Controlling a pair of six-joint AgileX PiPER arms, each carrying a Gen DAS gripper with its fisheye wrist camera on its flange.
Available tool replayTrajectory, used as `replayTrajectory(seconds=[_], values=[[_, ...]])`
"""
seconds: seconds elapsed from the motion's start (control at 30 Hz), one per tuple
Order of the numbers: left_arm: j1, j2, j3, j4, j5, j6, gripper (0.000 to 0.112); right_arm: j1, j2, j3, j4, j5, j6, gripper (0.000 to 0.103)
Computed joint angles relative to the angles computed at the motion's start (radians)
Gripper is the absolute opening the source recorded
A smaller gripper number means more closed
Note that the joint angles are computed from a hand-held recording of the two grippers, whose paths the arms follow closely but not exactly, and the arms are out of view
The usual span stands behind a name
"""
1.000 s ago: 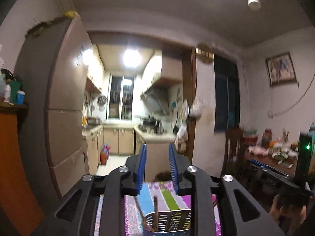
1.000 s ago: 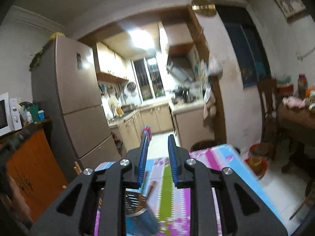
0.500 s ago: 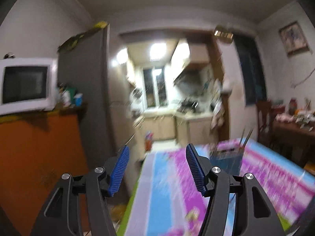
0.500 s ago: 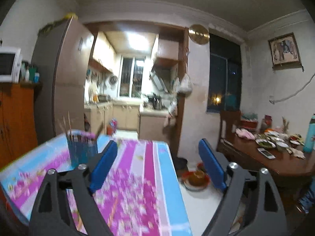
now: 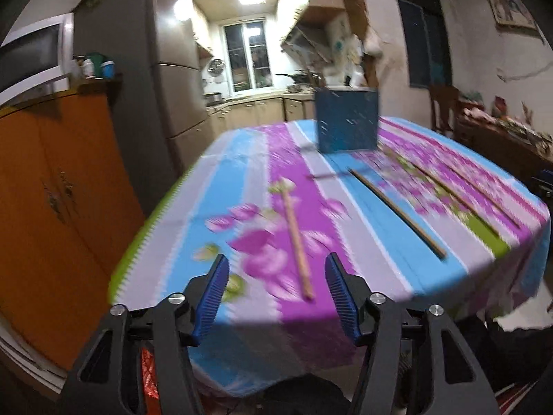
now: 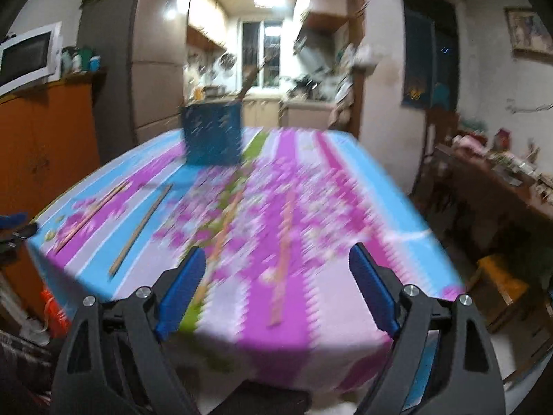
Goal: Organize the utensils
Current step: 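Close the left gripper on a chopstick while the right gripper grasps another, then lift both chopsticks and carry them above the blue holder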
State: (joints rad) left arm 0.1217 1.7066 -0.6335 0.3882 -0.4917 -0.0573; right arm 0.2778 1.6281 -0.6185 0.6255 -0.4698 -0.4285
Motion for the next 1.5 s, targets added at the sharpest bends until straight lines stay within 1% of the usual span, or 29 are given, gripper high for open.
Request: replayTrajectory(seconds=[0.03,0.07,0.1,0.13,0.17,0.2,0.23,0.3,0.33,0.4,0.47,0.53,0.57,0.6,0.73,0.87,1.0,1.03,1.13,1.2,1.3,1.37,1.5], values=[[-0.026,0.022,0.020,-0.093,-0.037,0.095,0.057,0.023,0.027,-0.003,-0.005,-0.007,0.018,0.071],[-0.047,0.044,0.026,-0.155,-0.060,0.150,0.053,0.049,0.054,-0.009,0.004,-0.014,0.014,0.067],[-0.058,0.064,0.023,-0.182,-0.072,0.170,0.051,0.064,0.069,-0.017,0.020,-0.016,-0.002,0.059],[-0.065,0.081,0.012,-0.185,-0.072,0.165,0.047,0.090,0.098,-0.026,0.046,-0.027,-0.025,0.054],[-0.070,0.092,-0.005,-0.184,-0.061,0.157,0.044,0.107,0.118,-0.035,0.057,-0.035,-0.035,0.050],[-0.071,0.108,-0.019,-0.175,-0.056,0.143,0.042,0.118,0.133,-0.038,0.058,-0.040,-0.035,0.043],[-0.072,0.123,-0.033,-0.176,-0.046,0.136,0.039,0.130,0.147,-0.046,0.073,-0.039,-0.045,0.039],[-0.071,0.140,-0.051,-0.165,-0.026,0.106,0.033,0.142,0.174,-0.058,0.089,-0.044,-0.049,0.035],[-0.071,0.143,-0.064,-0.153,-0.013,0.088,0.027,0.142,0.179,-0.060,0.086,-0.045,-0.044,0.033],[-0.069,0.158,-0.068,-0.143,-0.023,0.070,0.025,0.144,0.195,-0.071,0.084,-0.048,-0.039,0.030],[-0.073,0.162,-0.059,-0.146,-0.044,0.075,0.018,0.141,0.198,-0.076,0.088,-0.040,-0.046,0.027],[-0.083,0.165,-0.052,-0.162,-0.061,0.096,0.014,0.134,0.213,-0.088,0.076,-0.028,-0.033,0.025],[-0.090,0.170,-0.048,-0.183,-0.075,0.115,0.013,0.132,0.215,-0.087,0.061,-0.036,-0.017,0.024],[-0.092,0.173,-0.045,-0.191,-0.085,0.120,0.013,0.132,0.219,-0.090,0.058,-0.040,-0.014,0.021],[-0.086,0.171,-0.051,-0.165,-0.076,0.081,0.012,0.134,0.235,-0.093,0.026,-0.059,0.022,0.014],[-0.085,0.176,-0.062,-0.155,-0.070,0.063,0.013,0.139,0.249,-0.100,0.020,-0.079,0.036,0.013],[-0.087,0.181,-0.072,-0.156,-0.065,0.055,0.013,0.145,0.262,-0.091,-0.011,-0.113,0.074,0.006],[-0.086,0.182,-0.072,-0.155,-0.067,0.050,0.012,0.152,0.264,-0.090,0.000,-0.122,0.068,0.006],[-0.089,0.184,-0.072,-0.156,-0.069,0.046,0.010,0.139,0.261,-0.086,-0.044,-0.113,0.123,0.006],[-0.097,0.183,-0.077,-0.177,-0.057,0.061,0.009,0.136,0.259,-0.089,-0.051,-0.106,0.134,0.006],[-0.103,0.174,-0.093,-0.181,-0.015,0.049,0.009,0.129,0.255,-0.090,-0.065,-0.093,0.149,0.005],[-0.107,0.166,-0.114,-0.180,0.038,0.035,0.008,0.115,0.245,-0.091,-0.095,-0.069,0.183,0.005],[-0.120,0.152,-0.136,-0.211,0.104,0.051,0.008,0.101,0.223,-0.076,-0.117,-0.070,0.208,0.005]])
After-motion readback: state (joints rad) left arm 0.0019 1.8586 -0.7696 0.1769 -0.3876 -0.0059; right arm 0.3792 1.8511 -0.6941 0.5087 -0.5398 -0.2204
